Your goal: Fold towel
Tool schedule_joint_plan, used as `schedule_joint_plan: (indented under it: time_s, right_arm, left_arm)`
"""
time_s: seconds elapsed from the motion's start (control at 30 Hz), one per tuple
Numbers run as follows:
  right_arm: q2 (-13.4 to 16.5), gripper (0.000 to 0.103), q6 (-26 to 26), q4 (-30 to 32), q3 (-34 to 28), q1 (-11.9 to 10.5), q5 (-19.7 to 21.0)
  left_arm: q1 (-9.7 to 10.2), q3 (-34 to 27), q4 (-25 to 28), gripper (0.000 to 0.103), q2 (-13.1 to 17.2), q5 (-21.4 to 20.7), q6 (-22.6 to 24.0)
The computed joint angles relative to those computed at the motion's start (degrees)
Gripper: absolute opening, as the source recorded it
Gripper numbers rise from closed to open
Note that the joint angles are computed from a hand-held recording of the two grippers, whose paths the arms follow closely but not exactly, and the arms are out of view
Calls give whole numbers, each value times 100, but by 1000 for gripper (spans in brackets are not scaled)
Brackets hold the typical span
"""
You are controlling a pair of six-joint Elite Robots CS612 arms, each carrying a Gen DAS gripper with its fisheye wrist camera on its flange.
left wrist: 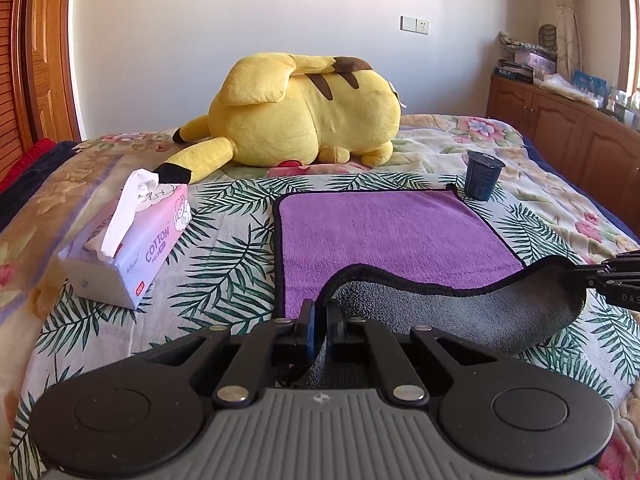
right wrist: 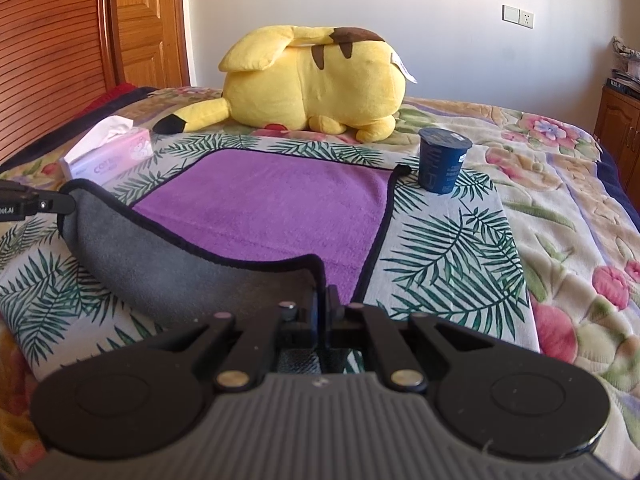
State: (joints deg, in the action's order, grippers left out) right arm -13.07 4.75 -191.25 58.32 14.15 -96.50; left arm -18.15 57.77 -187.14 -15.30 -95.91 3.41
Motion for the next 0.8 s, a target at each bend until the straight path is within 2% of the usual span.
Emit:
schedule_joint_plan:
  time_s: [0.8]
  right_arm:
    - [170,4,-22,-122,-359,-69,69]
  left_arm:
    - [11,-484,212,0,192,-31,126]
